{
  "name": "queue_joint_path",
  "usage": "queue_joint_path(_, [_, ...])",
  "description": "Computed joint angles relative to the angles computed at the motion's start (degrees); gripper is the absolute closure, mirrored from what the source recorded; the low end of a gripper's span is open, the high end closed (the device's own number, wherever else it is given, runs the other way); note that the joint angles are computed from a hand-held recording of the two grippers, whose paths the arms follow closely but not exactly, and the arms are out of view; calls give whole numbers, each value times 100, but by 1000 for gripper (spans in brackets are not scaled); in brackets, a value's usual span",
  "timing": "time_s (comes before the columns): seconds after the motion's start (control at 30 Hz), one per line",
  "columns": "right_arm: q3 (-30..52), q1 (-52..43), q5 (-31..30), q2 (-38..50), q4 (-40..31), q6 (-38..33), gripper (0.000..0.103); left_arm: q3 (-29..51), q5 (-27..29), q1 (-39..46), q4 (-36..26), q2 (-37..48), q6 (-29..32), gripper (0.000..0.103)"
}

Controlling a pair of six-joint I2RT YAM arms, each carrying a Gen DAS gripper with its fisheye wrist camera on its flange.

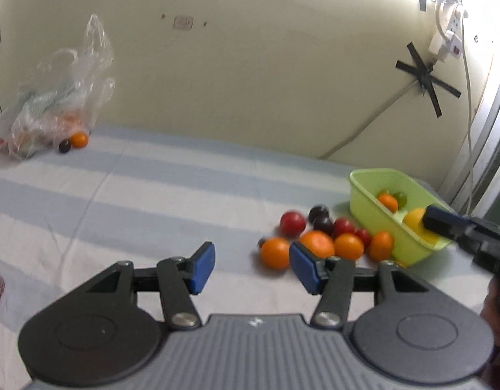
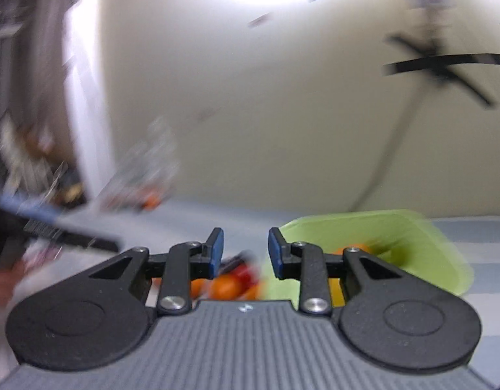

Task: Organize fruits
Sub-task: 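Grasp an orange cherry tomato with the left tool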

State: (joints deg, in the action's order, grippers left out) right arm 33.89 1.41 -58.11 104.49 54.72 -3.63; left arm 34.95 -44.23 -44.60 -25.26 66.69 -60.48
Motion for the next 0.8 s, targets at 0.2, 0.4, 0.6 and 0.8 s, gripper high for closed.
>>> queue_joint_path(0.2, [-15,943,809,-431,-1578,-1790,69,-605,1097,920,1496,-51,886,51])
queue_joint_path(0.4, [368,1626,1824,-312,-1864,-2091,52,-976,2058,1609,2562,114,939,51])
queue_joint_path(0.6, [953,2116,2820,219,-2022,-2341,60,-1037,1974,1585,2502,35,861,51])
queue_joint_path(0.8, [555,1642,2302,-165,-2137,-2220,61,-856,2003,1606,2650,467,991,51])
